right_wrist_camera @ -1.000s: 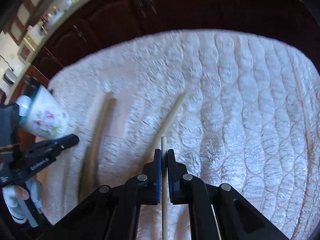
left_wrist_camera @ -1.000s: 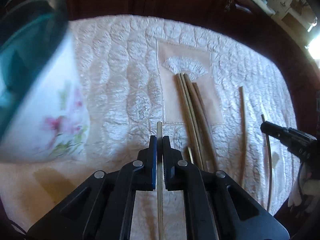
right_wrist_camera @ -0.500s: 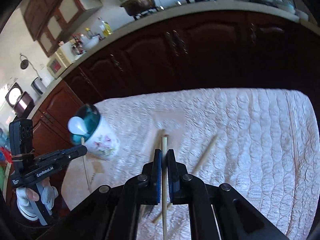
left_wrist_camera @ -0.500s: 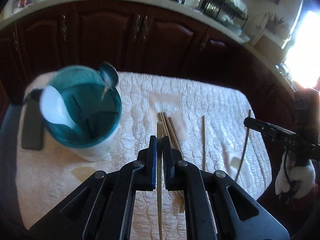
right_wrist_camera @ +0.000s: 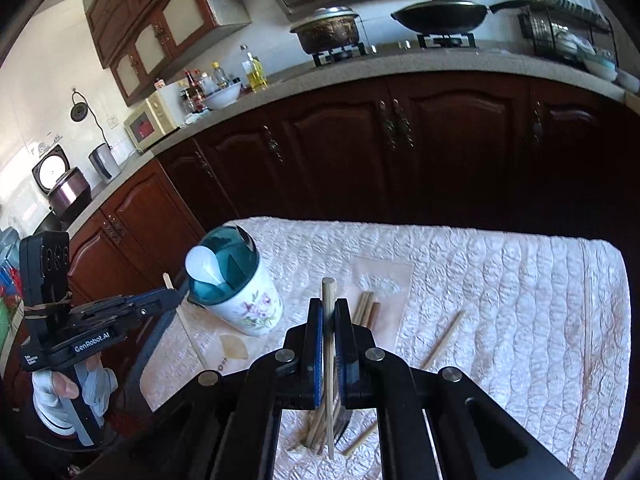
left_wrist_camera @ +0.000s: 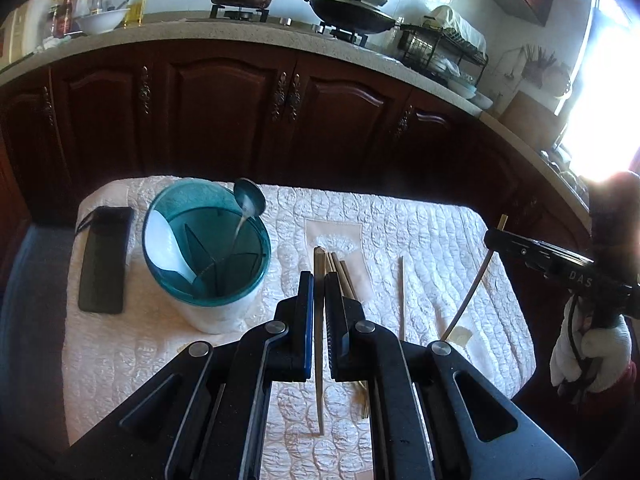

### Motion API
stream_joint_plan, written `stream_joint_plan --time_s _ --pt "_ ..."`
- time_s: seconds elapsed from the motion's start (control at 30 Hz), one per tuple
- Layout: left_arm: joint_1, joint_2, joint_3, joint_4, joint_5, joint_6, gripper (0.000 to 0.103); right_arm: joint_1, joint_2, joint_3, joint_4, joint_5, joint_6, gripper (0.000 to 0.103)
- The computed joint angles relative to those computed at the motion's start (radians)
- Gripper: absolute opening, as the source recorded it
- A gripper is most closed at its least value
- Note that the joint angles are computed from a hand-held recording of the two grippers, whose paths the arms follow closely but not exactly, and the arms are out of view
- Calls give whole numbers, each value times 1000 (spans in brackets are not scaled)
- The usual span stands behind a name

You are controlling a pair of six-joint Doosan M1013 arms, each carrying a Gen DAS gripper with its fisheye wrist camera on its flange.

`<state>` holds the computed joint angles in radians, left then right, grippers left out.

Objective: Organize utensils
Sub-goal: 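Lift both chopsticks upright and carry them over the utensil holder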

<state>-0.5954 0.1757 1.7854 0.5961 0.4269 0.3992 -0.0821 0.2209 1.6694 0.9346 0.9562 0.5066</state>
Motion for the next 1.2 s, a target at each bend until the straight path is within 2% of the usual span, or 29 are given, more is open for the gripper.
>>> stream_joint_plan --time_s 0.47,0.67,0.8,0.97,1.2 --pt "-1 -30 16 67 4 -77 4 35 -4 -27 37 6 -12 5" --pt "17 -46 22 36 -14 -51 4 48 1 -43 51 12 -16 5" --pt "46 -74 27 -5 -41 -27 4 58 9 -72 62 30 -6 5" --pt "70 -109 20 96 -37 -119 4 74 16 -113 102 36 -11 5" --pt "79 -110 -21 398 62 -358 4 125 33 -174 169 6 1 5"
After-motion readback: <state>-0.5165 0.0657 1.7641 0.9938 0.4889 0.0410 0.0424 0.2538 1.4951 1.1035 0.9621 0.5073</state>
